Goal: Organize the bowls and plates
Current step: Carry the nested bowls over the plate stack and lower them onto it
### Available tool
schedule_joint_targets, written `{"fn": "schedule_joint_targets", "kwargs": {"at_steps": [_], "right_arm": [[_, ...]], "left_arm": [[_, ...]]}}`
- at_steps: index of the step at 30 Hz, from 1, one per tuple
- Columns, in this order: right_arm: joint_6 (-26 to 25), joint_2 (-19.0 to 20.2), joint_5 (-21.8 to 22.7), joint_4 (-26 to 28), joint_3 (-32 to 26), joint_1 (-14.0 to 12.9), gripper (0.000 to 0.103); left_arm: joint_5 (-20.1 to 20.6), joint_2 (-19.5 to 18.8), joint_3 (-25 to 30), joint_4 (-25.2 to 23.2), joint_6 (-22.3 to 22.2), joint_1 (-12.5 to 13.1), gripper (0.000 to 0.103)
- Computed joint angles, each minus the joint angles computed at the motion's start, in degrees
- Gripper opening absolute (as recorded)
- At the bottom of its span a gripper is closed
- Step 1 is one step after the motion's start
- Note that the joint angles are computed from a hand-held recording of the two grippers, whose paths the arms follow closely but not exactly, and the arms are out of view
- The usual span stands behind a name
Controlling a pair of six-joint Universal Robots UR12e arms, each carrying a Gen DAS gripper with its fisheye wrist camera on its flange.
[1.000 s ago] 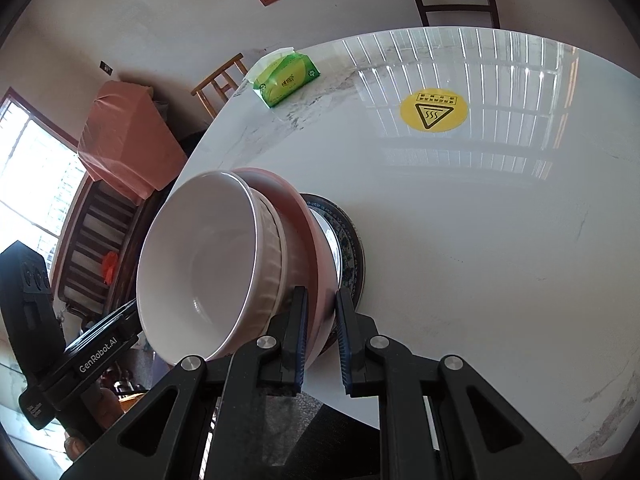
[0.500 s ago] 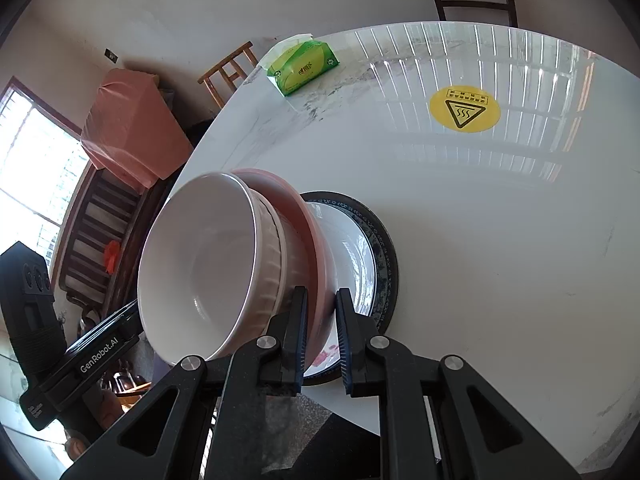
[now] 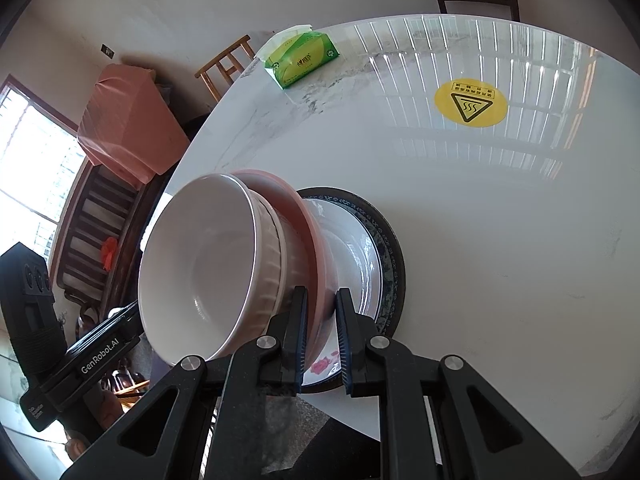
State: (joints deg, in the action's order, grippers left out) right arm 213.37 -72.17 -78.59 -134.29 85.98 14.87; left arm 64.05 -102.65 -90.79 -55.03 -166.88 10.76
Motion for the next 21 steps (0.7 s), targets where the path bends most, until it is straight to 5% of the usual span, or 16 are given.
{"fn": "schedule_joint_targets", "kwargs": {"at_steps": [21], "right_arm": [[0.41,0.75,-0.03,0.94,-0.61,0.04,0.015]], "left_arm": [[0.00,-0.95,0.63,-1.80,0.35,0.12,0.008]]}}
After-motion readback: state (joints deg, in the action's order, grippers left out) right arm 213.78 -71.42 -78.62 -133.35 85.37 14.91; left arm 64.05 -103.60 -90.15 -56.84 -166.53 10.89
